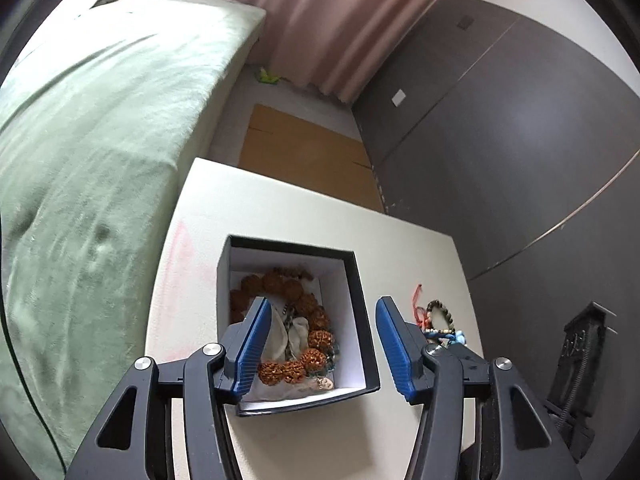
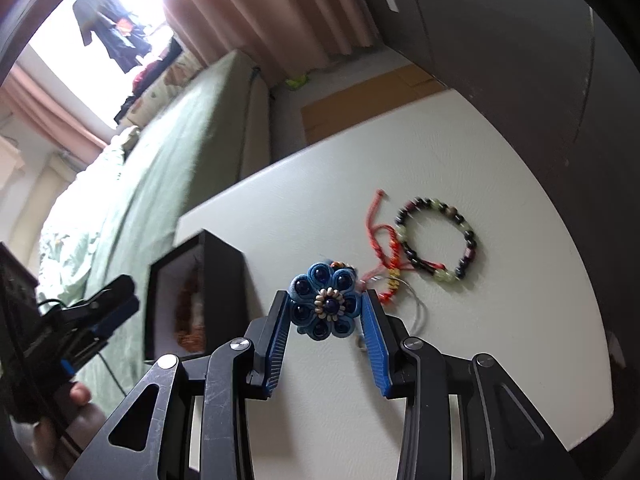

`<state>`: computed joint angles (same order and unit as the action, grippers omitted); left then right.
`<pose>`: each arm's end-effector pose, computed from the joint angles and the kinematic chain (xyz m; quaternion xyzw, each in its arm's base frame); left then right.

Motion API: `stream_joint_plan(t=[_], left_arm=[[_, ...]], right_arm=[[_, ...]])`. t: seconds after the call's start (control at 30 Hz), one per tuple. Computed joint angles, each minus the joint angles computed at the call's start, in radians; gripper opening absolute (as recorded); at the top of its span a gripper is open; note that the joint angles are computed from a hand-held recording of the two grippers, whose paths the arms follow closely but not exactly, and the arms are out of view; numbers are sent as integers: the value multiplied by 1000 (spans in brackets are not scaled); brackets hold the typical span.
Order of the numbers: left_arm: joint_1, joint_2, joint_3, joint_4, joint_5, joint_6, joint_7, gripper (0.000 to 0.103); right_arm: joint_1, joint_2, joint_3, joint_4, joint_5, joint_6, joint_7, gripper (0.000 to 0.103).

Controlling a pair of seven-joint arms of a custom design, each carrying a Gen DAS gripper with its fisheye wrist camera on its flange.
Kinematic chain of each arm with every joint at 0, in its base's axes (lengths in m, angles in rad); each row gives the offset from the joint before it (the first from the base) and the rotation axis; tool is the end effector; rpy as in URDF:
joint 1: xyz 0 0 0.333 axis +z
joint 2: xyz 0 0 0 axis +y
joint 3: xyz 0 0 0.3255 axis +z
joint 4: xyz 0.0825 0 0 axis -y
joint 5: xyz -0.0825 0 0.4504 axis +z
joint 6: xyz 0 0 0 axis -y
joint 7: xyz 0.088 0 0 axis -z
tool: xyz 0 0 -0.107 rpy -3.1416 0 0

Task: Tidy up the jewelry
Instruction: 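Carry the blue flower charm into the box and open the right gripper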

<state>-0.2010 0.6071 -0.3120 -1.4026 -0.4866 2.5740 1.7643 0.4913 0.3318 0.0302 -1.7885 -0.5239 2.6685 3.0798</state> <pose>0.7491 -0.3474 0.4079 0.5649 -0.7352 0.3715 0.0481 0.6352 0.3799 0.4004 -0.4476 0.8375 -0.1074 0.2945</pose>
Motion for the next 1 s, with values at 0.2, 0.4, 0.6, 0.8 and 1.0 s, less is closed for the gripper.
stream_joint_plan(t=[0.2,0.4,0.6,0.8,1.0], left_arm=[[39,-15,-25,-22,-70,32,10,56],[56,-29,-32,-37,-106,56,25,56],[78,-33,-39,-43,-159,63,29,56],[84,-37,-35,-47,-178,65,31,56],[68,-24,-26,-29,-154,50,19,56]], right_arm=[[16,21,-11,55,-52,53,-28,37],[35,86,-18,164,-58,89,-80,37],[30,172,1,265,20,156,-183,37],[-16,268,74,359,209,85,-388,42],[35,194,-10,236,235,125,-321,54]])
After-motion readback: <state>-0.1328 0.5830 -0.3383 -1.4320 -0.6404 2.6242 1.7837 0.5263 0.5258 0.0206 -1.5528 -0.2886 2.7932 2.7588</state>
